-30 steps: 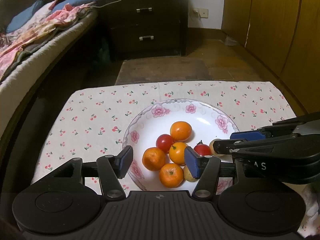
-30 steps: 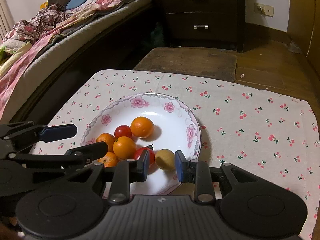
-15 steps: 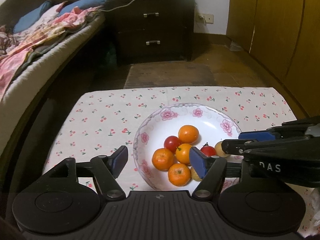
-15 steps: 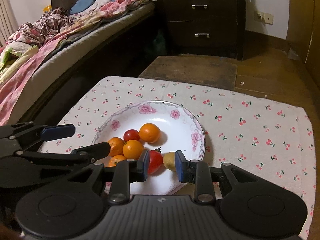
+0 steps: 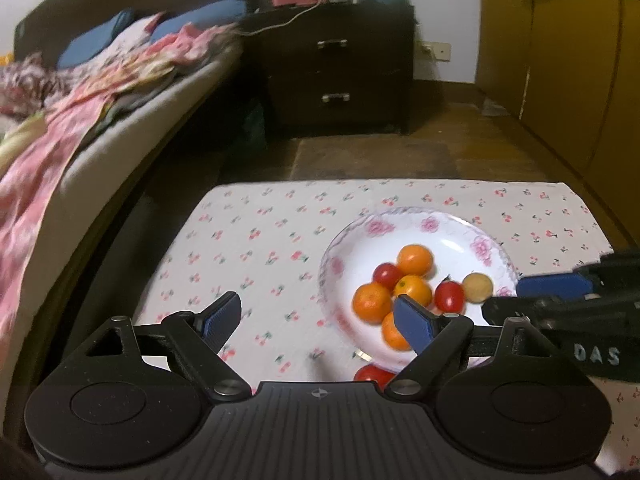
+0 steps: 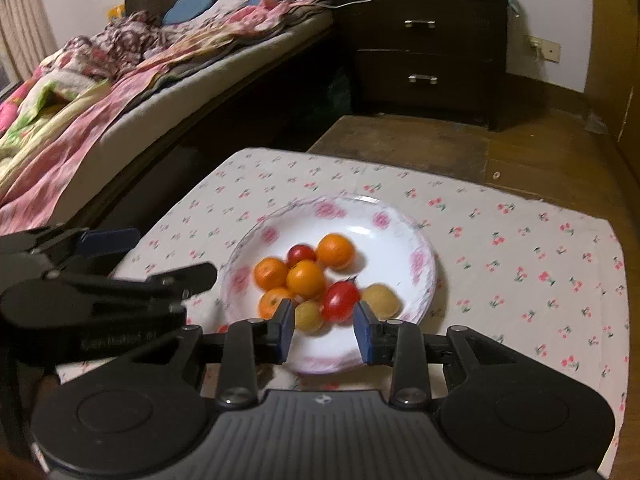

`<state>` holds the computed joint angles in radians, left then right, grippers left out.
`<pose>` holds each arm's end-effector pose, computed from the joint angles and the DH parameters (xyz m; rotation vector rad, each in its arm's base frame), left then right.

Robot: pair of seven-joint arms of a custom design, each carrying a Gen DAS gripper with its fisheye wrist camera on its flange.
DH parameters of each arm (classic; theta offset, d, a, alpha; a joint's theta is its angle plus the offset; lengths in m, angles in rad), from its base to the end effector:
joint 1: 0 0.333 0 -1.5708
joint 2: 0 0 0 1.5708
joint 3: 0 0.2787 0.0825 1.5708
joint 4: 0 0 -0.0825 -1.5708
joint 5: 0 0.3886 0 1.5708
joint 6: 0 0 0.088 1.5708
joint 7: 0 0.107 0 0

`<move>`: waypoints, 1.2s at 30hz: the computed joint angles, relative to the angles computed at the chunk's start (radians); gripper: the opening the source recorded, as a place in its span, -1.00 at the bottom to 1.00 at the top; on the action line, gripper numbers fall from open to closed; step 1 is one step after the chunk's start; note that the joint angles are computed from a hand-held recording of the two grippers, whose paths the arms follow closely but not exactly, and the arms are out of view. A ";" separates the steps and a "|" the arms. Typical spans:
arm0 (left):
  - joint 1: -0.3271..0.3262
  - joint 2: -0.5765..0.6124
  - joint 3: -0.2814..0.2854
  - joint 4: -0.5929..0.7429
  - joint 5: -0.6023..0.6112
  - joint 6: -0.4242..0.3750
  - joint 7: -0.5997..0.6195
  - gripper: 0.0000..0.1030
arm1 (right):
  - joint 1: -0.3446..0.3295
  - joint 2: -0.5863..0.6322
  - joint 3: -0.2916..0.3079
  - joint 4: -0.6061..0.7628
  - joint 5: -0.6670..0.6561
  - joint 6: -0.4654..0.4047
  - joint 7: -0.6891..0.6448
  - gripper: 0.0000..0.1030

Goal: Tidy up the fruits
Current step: 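Open both tools to drop the tangerine and longan into the bowl, then close the right tool on a brown longan while the left tool closes on the red tomato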

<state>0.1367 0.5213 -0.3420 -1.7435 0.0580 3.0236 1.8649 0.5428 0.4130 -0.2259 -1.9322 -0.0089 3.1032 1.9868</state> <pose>0.6895 -0.1148 0.3495 -1.3450 2.1246 -0.8182 0.6234 0.2179 0.3313 -1.6865 1.7475 -0.4950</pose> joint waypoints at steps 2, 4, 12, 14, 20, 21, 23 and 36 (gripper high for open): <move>0.012 0.000 -0.003 -0.002 -0.008 -0.012 0.001 0.71 | -0.012 -0.007 0.025 -0.007 0.006 -0.010 -0.016 -0.37; -0.003 -0.012 0.027 -0.014 0.003 -0.010 -0.016 0.70 | -0.028 -0.012 0.057 -0.016 0.013 -0.016 -0.037 -0.37; 0.075 -0.015 -0.040 -0.014 -0.085 -0.054 0.056 0.71 | -0.058 0.040 0.153 0.020 0.068 -0.039 -0.102 -0.37; 0.078 -0.018 -0.041 -0.019 -0.097 -0.058 0.074 0.71 | -0.042 0.064 0.144 0.045 0.069 -0.052 -0.100 -0.37; 0.079 -0.011 -0.036 -0.004 -0.137 -0.090 0.106 0.71 | -0.021 0.149 0.125 0.147 0.079 -0.089 -0.064 -0.37; 0.082 -0.010 -0.039 -0.001 -0.146 -0.095 0.114 0.71 | 0.003 0.164 0.097 0.165 0.066 -0.094 -0.042 -0.36; 0.082 -0.008 -0.038 0.002 -0.158 -0.101 0.128 0.71 | -0.002 0.188 0.098 0.198 0.063 -0.111 -0.032 -0.35; 0.077 0.001 -0.040 0.008 -0.212 -0.160 0.205 0.71 | 0.026 0.138 0.069 0.139 -0.029 -0.142 0.002 -0.45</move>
